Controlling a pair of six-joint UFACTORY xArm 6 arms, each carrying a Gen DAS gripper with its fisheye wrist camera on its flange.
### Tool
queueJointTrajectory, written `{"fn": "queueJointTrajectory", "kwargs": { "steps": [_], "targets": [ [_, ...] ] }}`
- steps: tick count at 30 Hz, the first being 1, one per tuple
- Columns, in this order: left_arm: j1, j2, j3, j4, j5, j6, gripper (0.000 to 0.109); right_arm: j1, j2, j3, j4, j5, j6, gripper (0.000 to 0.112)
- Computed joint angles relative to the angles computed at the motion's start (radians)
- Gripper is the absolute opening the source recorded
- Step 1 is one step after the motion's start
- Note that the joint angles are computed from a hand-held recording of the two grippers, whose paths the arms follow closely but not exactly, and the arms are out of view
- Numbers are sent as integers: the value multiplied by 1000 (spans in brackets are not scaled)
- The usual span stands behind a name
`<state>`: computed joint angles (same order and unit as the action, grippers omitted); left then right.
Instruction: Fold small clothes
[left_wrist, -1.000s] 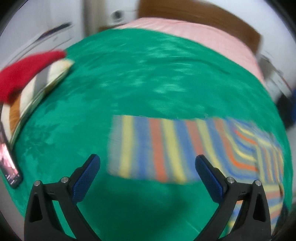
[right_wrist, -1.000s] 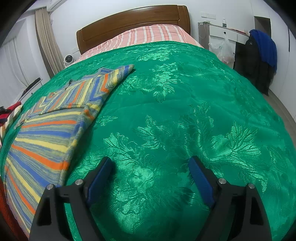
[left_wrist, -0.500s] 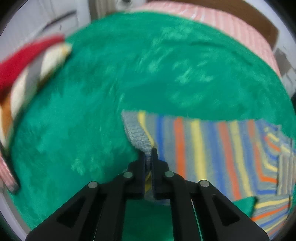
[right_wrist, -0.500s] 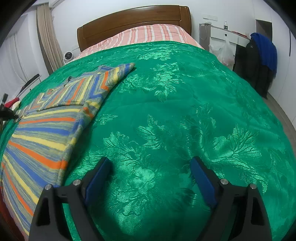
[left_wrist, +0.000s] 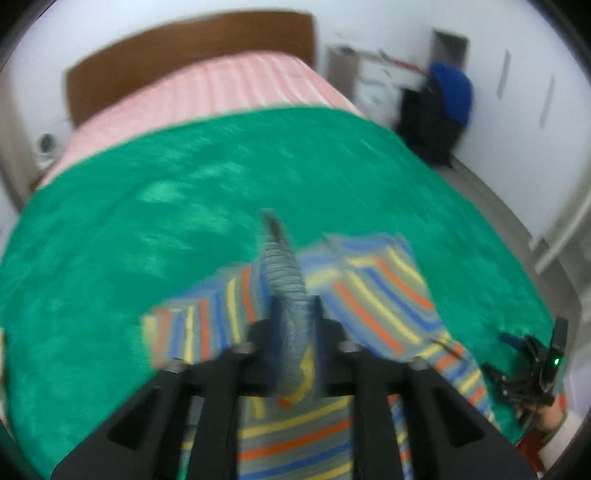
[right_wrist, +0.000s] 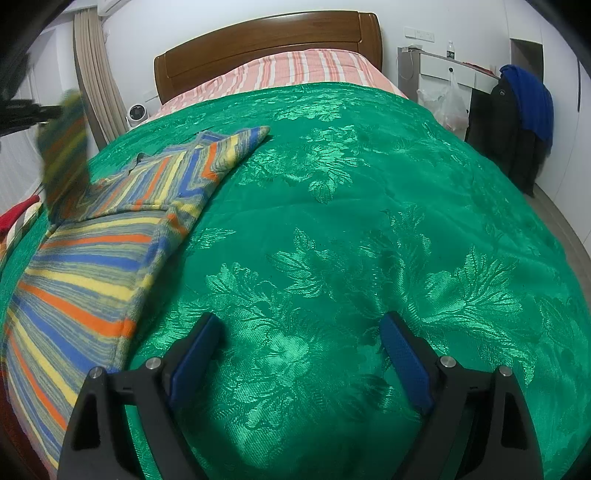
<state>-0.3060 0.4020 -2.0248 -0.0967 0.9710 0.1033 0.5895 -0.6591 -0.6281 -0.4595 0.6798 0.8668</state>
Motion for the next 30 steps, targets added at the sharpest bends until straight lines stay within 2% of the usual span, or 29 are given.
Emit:
{"fn": "queueJointTrajectory", "kwargs": {
  "steps": [1,2,6,10,14,17,18,19,20,21,22,24,27,28,30],
  "targets": [
    [-22,9,12,23,8,-20,85,0,2,-1,0,-2,1,88],
    [-46,11,46,51,-2,-39,91,0,0,0,1,0,0,88],
    [-40,-43,172,57,-61,-10,90,-1,1,1,2,-6,0,88],
    [67,-33,130,39,-44,-31,90,-4,-4,9,3,-17,2,88],
    [187,56,2,22,42,-114,90,-4,-3,10,-3,-20,6,89],
    [254,116,-45,-148,159,-82,90,-3,1,8,-6,-19,7,89],
    [264,127,-40,-193,186,-69,88,-3,2,7,-7,-18,7,89],
    [265,127,-18,-195,173,-62,74,-2,4,5,-8,-17,7,89],
    [256,104,36,-159,138,-68,29,-1,7,3,-9,-15,8,89],
    [250,84,92,-86,102,-81,3,-1,7,2,-9,-15,8,89],
    [252,76,115,-54,83,-111,5,-1,7,2,-8,-15,7,89],
    [269,45,170,-74,31,-156,4,-2,5,3,-8,-15,6,89],
    [254,4,229,13,-17,-200,9,-2,5,4,-10,-15,7,89],
    [244,-8,243,53,-21,-211,16,-1,7,3,-10,-15,7,89],
    [223,-36,281,135,-46,-250,39,-2,4,6,-9,-17,7,89]
  ]
}}
